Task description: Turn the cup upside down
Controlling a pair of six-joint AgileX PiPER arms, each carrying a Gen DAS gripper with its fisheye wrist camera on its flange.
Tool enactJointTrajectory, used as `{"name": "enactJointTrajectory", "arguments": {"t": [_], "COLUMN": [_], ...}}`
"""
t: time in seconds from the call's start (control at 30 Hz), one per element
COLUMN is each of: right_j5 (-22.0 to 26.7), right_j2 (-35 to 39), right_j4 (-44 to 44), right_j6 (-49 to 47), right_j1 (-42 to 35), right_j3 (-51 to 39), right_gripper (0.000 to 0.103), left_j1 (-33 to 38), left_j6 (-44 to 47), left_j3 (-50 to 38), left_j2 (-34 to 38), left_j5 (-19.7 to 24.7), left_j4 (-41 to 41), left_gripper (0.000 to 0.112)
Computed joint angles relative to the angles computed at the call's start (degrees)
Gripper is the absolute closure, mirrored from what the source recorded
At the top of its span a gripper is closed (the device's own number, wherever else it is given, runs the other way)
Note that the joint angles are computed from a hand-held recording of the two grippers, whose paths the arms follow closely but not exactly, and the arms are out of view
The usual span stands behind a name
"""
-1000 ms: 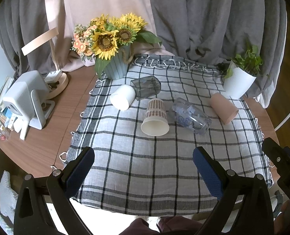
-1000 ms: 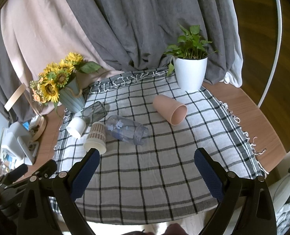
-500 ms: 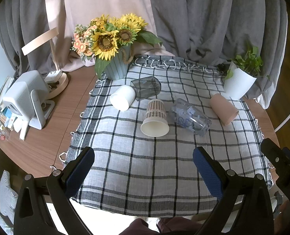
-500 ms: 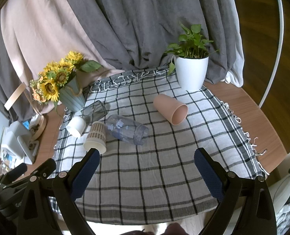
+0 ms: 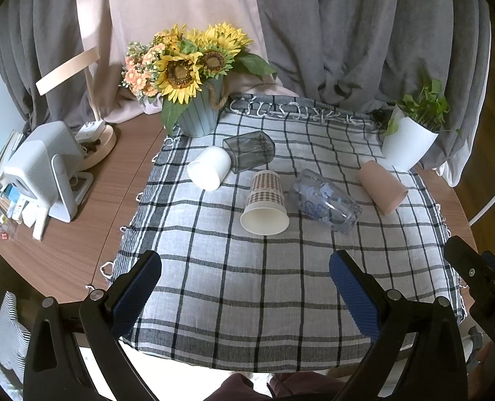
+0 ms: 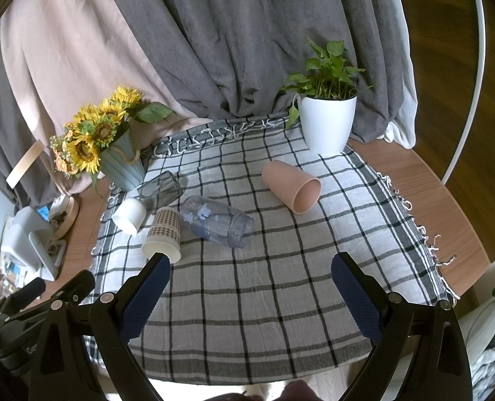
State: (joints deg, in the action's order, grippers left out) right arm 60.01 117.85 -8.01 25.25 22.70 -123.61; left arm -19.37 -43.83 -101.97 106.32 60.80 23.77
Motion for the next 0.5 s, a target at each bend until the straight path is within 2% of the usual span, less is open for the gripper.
{"name": "enactJointTrajectory", "arguments": {"t": [0.5], "right_j5": [2.42], "right_j2": [3.02], "right_j4": [-0.04], "right_j6": [0.00], "right_j1": [0.31], "right_j3": [-5.08], "right_gripper": [0.006], "left_j1": [0.96], "left_j6": [1.77], "left_j3": [-2.76], "left_j2": [2.18], "left_j5": [0.39], "left_j4": [-1.52], "left_gripper": [0.010]}}
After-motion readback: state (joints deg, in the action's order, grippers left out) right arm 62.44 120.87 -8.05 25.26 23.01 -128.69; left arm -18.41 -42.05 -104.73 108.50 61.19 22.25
